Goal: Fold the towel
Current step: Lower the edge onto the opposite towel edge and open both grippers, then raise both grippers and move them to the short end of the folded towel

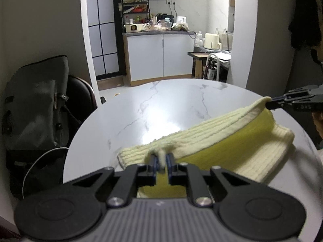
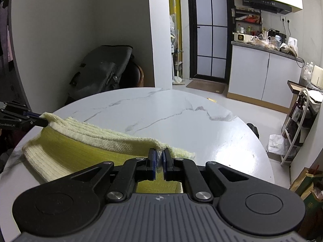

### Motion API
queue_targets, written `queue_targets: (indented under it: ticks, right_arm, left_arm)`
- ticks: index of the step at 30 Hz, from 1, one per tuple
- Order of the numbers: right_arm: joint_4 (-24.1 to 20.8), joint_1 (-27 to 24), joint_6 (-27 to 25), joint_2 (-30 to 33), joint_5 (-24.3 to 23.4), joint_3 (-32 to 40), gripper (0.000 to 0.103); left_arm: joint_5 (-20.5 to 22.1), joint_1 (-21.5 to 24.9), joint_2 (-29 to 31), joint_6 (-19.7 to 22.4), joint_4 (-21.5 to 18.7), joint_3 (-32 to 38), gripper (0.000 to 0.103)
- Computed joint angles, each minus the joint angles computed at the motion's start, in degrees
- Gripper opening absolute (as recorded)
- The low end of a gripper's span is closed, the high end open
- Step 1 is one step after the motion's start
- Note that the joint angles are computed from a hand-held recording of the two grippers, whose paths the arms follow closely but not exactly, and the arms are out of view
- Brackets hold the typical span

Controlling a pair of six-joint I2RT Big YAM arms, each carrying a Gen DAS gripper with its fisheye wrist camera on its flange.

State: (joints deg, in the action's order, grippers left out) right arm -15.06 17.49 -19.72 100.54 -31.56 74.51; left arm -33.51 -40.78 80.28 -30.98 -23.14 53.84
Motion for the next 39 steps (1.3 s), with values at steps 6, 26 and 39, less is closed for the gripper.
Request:
queue_targets:
  ticks: [6,26,39]
  right_arm:
    - [-1.1,0.3,1.2,2.8,0.6,2.5,0.010]
    - [1.9,0.4,3.6,4.6,2.2,2.7,0.036]
    - [-1.0,-0.1,-0.7,1.7,1.8,-0.5,0.036]
  left_arm:
    - [-0.1,1.7,1.3,-0.1,1.0,0.3,0.020]
    - [0.7,3.8,3.4,-1.7,-0.6,0.6,0.028]
    - [1.3,0.7,1.8,-1.3,-2.4,-0.7,0.028]
